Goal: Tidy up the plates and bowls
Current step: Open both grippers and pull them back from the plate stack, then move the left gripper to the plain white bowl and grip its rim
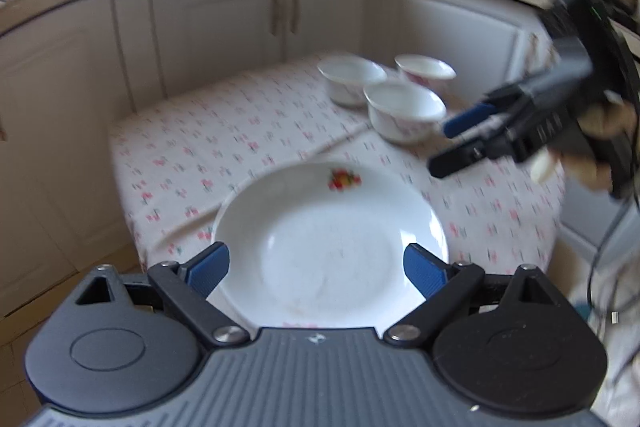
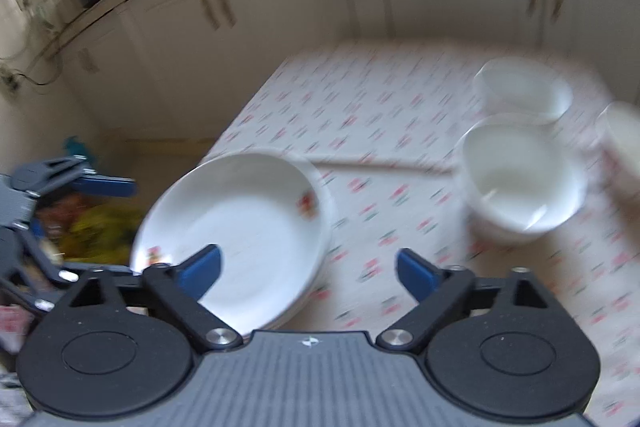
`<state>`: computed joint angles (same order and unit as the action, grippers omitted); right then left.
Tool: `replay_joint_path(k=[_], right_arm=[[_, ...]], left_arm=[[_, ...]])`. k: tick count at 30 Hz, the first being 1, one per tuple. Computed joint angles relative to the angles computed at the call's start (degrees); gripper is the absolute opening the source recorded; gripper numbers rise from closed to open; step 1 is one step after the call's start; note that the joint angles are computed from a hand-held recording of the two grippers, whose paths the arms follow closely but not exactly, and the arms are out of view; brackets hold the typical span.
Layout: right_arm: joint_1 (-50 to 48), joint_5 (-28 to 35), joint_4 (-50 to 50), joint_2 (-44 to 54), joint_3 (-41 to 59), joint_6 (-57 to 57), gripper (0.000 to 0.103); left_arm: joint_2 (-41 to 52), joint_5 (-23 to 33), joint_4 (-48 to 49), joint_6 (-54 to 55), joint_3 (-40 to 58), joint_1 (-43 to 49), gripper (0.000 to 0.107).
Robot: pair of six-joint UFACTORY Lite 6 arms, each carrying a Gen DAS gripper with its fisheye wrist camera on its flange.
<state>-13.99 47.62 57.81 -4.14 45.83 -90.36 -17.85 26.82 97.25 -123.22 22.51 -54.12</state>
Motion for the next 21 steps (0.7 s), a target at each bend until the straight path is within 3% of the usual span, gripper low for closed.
replay_joint_path(k=[4,10,17,21], right_arm=[[-5.2,-3.6,12.3,-3.5,-5.3,-17.3,0.103],[-11.3,-7.4,28.9,-1.5,-9.3,-38.3,0.103],[-14.0,-6.6,39.6,5.4,-8.6,-54.1,0.103],[-13.8,-5.7,41.8,10.6,-6.9,-56.4,0.103]], left_arm=[[6.9,6.4,-1.9,-1.3,7.8,-3.0,0.098],[23.1,10.1,-13.2,11.1,25.7,-2.8,0.098],[38.2,1.8,-13.7,16.1,43.6,2.0,0.098],[48.1,-1.5,-19.8,26.6,56.5,4.8,0.098]])
